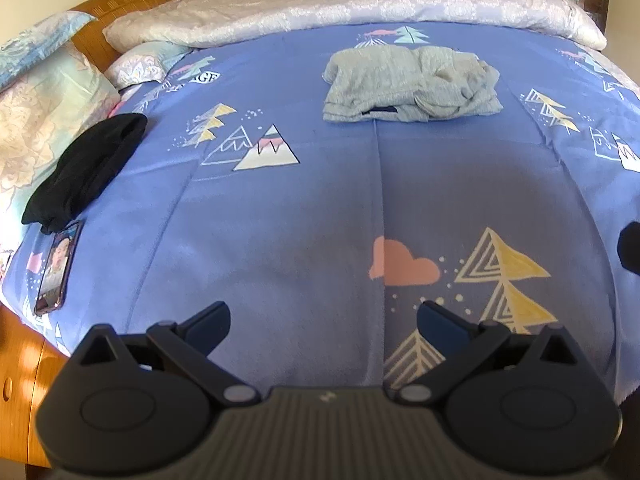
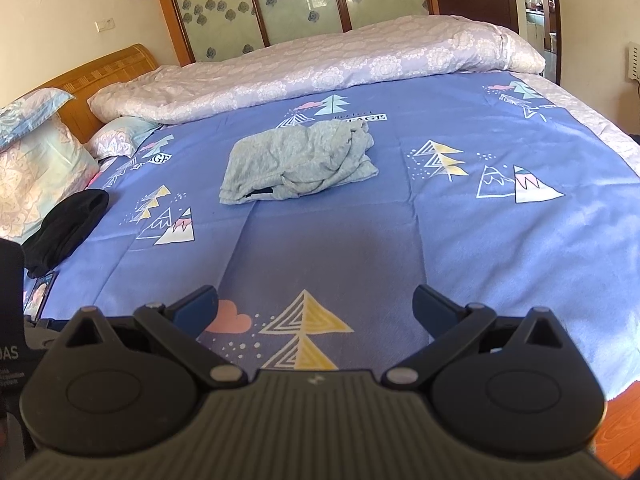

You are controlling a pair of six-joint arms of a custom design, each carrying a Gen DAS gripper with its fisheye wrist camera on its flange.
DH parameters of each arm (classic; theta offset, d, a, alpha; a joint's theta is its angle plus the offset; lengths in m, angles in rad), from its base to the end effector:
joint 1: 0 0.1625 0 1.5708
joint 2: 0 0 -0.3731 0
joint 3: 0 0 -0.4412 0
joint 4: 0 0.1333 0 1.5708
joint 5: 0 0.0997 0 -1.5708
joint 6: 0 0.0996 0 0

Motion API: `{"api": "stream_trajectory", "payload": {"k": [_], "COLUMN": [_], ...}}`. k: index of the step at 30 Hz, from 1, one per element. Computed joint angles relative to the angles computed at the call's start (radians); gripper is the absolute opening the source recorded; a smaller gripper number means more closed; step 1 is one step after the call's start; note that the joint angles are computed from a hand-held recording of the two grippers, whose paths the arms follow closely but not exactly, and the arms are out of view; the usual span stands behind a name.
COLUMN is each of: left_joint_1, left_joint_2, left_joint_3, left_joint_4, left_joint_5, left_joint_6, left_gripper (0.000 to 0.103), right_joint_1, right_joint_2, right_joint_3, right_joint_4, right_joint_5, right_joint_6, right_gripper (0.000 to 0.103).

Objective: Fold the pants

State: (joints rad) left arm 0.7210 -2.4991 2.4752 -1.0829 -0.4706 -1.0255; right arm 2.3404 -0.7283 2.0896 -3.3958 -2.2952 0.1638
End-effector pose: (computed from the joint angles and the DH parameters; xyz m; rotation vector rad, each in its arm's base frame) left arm -0.0121 -0.3063 0.3116 0.1156 2.0611 -0.7244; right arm 0.3912 -0.3070 -0.0428 0.5384 -2.4811 0.9643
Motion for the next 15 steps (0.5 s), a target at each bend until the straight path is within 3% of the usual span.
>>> {"api": "stream_trajectory", "payload": {"k": [15], "left_joint_1": [0.026], "left_joint_2": [0.025], "left_joint_3": [0.002], "left_joint_4": [-0.024], "left_joint_5": [-0.011], "left_joint_6": [0.014], "left_gripper": [0.103], "right_joint_1": [-0.014], "right_joint_2": [-0.004], "right_joint_3": [0.009], "right_joint_4": [0.011], "right_joint_5": [0.017], "right_joint_6": [0.016], "right_gripper": [0.103]}}
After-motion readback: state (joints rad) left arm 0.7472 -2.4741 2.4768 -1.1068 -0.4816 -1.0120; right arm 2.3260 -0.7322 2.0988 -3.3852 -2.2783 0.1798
